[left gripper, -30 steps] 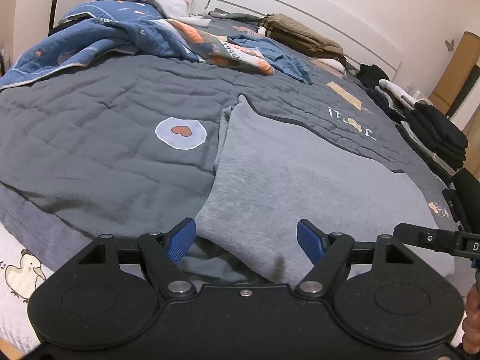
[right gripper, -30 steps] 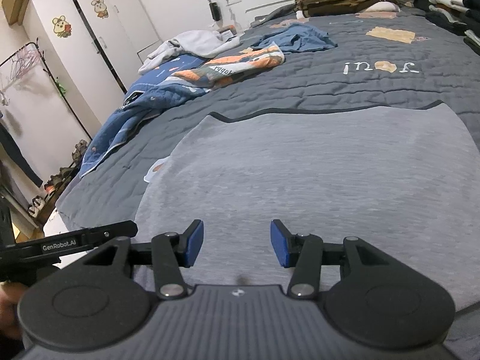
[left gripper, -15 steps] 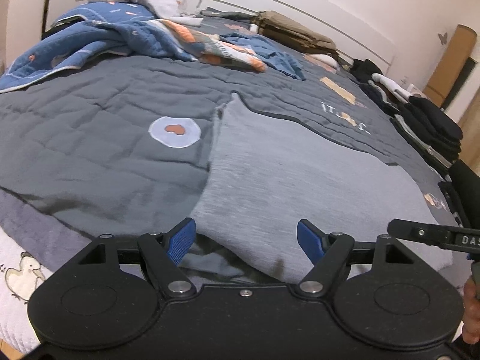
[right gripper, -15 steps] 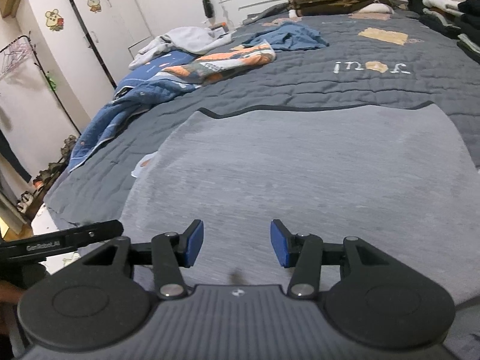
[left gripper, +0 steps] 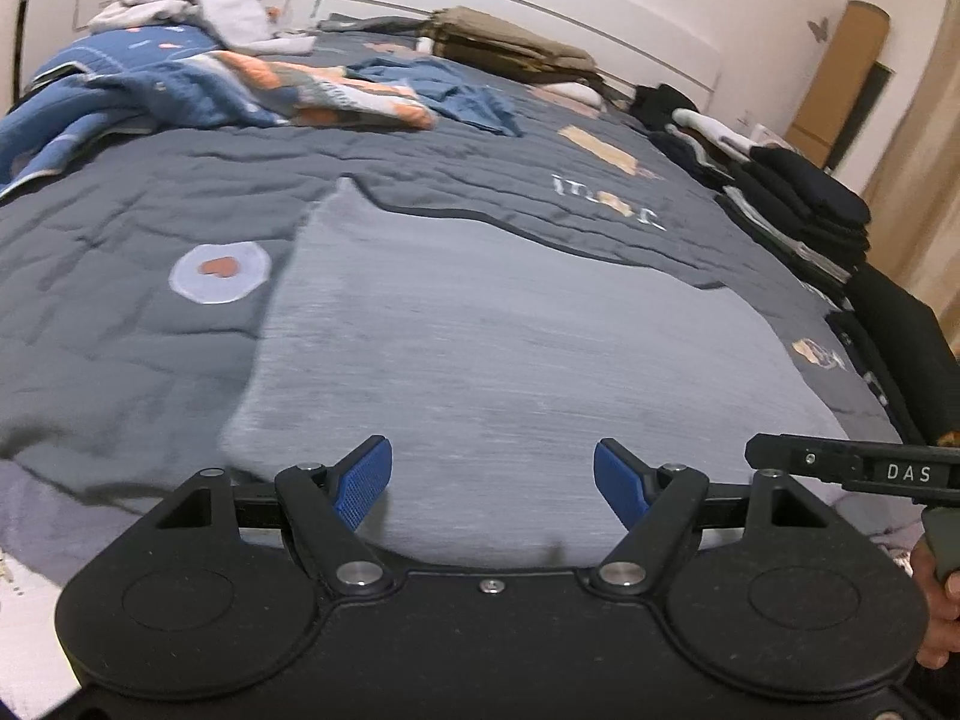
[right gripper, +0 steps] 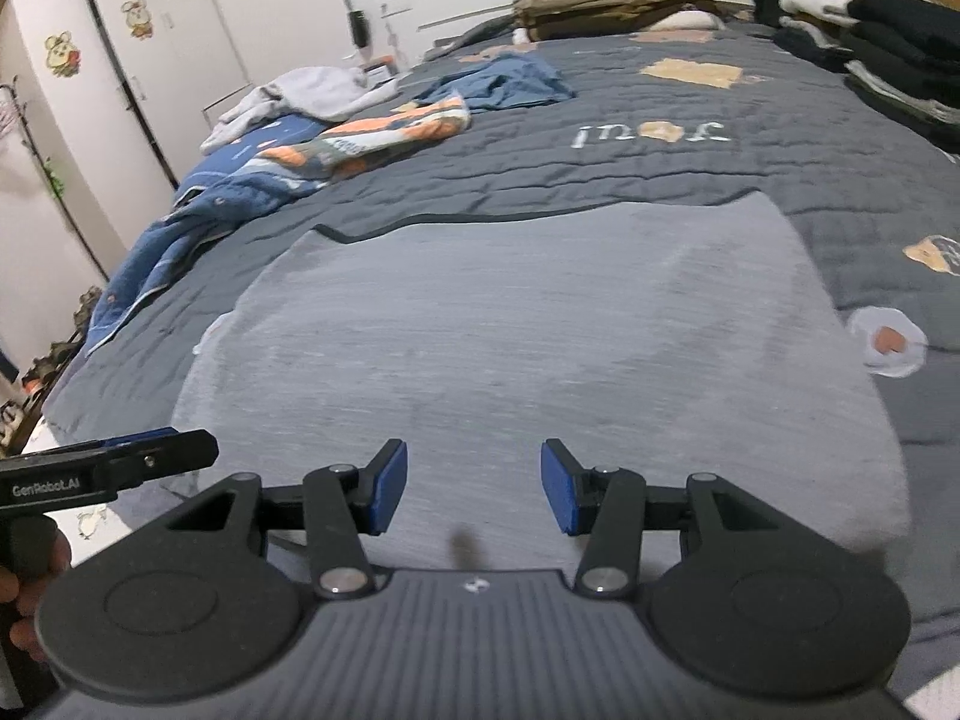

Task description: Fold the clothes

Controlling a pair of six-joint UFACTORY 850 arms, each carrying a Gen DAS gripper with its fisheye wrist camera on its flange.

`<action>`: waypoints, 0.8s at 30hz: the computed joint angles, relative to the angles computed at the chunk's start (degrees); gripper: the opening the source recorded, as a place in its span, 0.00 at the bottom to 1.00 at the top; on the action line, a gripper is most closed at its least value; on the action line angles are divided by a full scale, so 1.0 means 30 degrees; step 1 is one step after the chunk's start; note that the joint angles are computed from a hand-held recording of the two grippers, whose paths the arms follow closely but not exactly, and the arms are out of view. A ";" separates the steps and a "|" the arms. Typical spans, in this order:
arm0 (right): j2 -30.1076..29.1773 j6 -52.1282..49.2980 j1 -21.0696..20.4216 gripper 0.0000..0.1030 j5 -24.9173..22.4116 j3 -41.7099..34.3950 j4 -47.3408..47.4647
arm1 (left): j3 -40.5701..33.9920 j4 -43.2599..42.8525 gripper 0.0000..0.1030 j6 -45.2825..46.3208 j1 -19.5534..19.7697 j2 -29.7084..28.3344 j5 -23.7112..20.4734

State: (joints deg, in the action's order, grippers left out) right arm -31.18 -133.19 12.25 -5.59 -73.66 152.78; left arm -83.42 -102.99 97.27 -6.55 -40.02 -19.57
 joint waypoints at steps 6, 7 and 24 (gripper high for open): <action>0.0597 -0.1650 -0.0522 0.47 -0.0057 0.0998 0.2059 | -0.0459 0.1481 0.71 -0.1096 -0.0651 -0.0319 -0.0029; 0.0696 -0.1457 -0.0594 0.47 -0.0076 0.1154 0.1878 | -0.0487 0.1768 0.71 -0.1304 -0.0743 -0.0335 0.0013; 0.1905 -0.6981 -0.0226 0.47 -0.0147 0.2656 0.7415 | 0.1619 -0.0456 0.71 0.2277 -0.1332 0.1142 0.0934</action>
State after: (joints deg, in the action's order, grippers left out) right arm -25.46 -154.13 11.58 -6.03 -65.69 175.03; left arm -78.56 -104.36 104.10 -10.55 -36.59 -16.77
